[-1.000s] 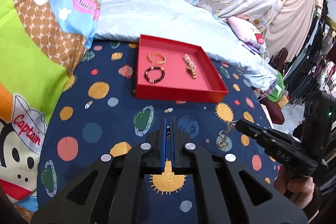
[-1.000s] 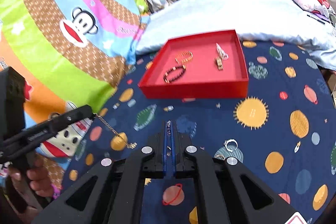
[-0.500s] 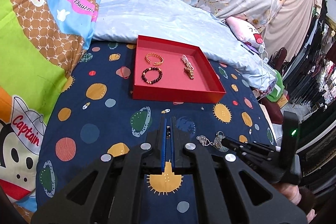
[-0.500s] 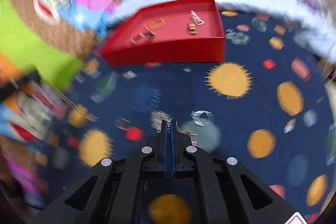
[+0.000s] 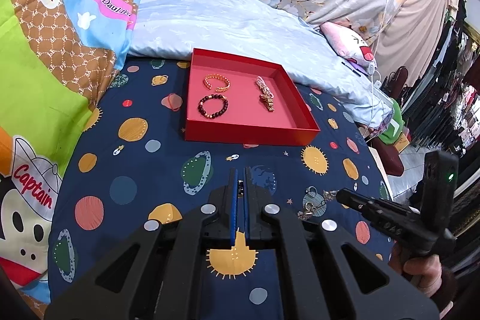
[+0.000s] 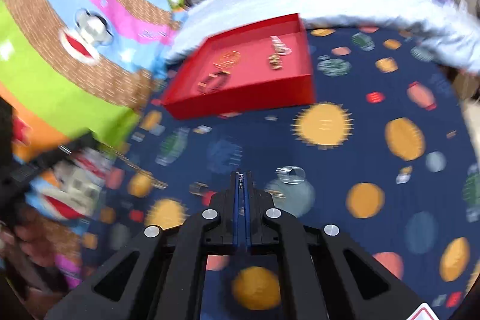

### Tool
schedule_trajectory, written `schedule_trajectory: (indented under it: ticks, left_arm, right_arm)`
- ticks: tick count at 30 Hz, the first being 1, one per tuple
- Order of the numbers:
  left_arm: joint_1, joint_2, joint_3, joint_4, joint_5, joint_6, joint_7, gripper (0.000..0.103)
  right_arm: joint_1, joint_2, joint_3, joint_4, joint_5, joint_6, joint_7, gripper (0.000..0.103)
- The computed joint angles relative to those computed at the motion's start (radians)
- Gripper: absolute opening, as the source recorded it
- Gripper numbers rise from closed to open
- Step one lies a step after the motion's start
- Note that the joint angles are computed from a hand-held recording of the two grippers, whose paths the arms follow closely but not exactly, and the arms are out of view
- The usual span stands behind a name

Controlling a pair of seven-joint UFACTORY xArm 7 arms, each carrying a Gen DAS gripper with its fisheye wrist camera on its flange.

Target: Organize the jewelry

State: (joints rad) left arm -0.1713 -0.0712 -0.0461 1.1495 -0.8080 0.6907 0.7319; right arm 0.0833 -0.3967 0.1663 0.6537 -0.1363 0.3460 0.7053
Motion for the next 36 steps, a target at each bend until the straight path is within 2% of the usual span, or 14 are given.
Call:
schedule_trajectory:
  ticks: [4, 6, 10, 15, 18, 20, 26, 29, 31, 36]
  left_arm:
    - [0.001, 0.0, 0.0, 0.001, 0.002, 0.003, -0.002, 0.002]
    - [0.001, 0.0, 0.0, 0.0, 0.006, 0.006, -0.005, 0.002]
    - [0.0, 0.001, -0.003, -0.001, 0.01, 0.009, -0.007, 0.002]
    - [-0.003, 0.006, -0.006, 0.004, 0.014, 0.01, -0.008, 0.002]
    - [-0.003, 0.008, -0.006, 0.005, 0.015, 0.009, -0.009, 0.002]
    - [-0.003, 0.008, -0.008, 0.005, 0.02, 0.008, -0.014, 0.002]
    - [-0.002, 0.014, -0.009, 0.008, 0.028, 0.004, -0.02, 0.002]
    - [0.0, 0.016, -0.009, 0.011, 0.027, 0.007, -0.018, 0.002]
    - [0.0, 0.016, -0.009, 0.011, 0.026, 0.008, -0.017, 0.002]
    - [-0.001, 0.014, -0.011, 0.012, 0.021, 0.013, -0.007, 0.002]
  right_arm:
    - [-0.009, -0.017, 0.013, -0.024, -0.02, 0.054, 0.017, 0.004]
    - [-0.038, -0.035, 0.046, -0.037, -0.068, 0.084, 0.06, 0.005]
    - [-0.022, -0.044, 0.031, -0.06, -0.063, 0.078, 0.077, 0.007]
    - [0.021, -0.001, 0.01, -0.045, -0.033, 0.054, 0.037, 0.008]
    - [0.045, 0.045, 0.002, -0.024, -0.01, 0.038, 0.011, 0.012]
    - [0.042, 0.084, 0.007, -0.002, -0.022, 0.04, 0.005, 0.017]
    - [0.022, 0.138, 0.013, 0.024, -0.099, 0.06, 0.034, 0.018]
    - [0.031, 0.118, -0.005, 0.006, -0.085, 0.05, 0.027, 0.007]
    - [0.013, 0.095, 0.004, -0.007, -0.108, 0.042, 0.056, 0.007]
    - [-0.016, -0.01, -0.006, -0.07, -0.082, -0.029, 0.089, 0.007]
